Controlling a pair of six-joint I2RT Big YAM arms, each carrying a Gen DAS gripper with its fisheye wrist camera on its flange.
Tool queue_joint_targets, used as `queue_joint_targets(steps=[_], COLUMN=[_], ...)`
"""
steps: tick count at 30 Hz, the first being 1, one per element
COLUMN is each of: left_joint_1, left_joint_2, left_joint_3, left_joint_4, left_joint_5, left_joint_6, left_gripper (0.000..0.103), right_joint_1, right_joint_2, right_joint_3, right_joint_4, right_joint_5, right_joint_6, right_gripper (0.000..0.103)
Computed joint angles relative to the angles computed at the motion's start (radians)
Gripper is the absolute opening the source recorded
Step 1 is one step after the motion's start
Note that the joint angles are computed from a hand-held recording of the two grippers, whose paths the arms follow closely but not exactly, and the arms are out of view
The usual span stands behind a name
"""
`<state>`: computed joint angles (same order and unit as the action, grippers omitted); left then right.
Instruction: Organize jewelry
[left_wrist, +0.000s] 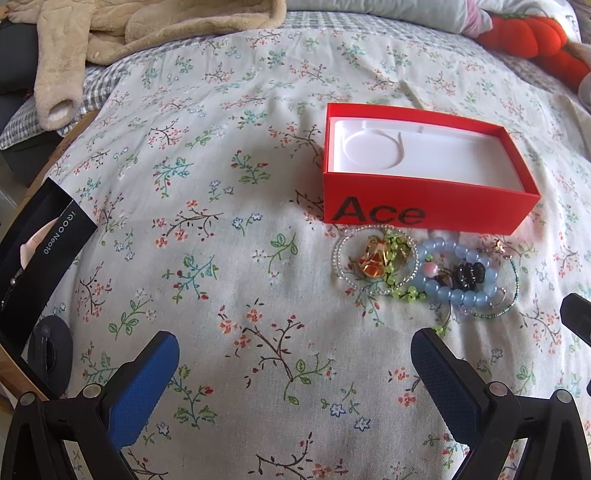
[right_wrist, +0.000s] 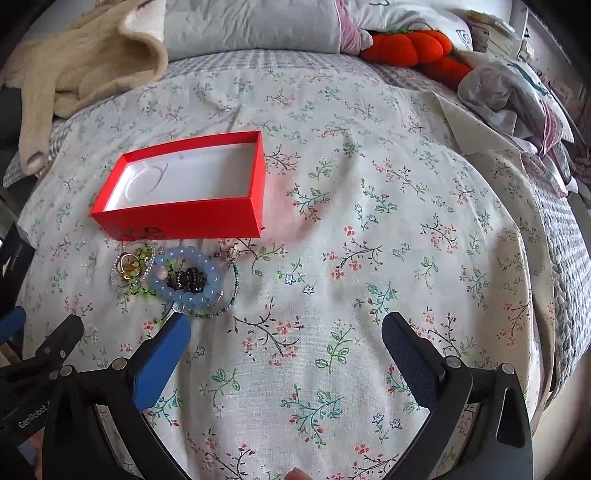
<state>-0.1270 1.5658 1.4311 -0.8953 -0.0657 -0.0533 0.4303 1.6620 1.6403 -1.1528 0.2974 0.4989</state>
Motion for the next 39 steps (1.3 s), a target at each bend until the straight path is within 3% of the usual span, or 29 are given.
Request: queue_joint_targets(steps=[39], left_joint_1=[-0.008], left_joint_2=[-0.008], left_joint_3=[-0.004], left_joint_4=[0.001], left_joint_5=[-0.007], left_joint_6=[-0.001], left_gripper=[0.103], right_joint_1=[0.0], right_joint_2=[0.007], right_joint_3=[0.006], right_joint_4=[-0.016], right_joint_5=[-0.007], right_joint_6=[0.011], right_gripper=[0.103])
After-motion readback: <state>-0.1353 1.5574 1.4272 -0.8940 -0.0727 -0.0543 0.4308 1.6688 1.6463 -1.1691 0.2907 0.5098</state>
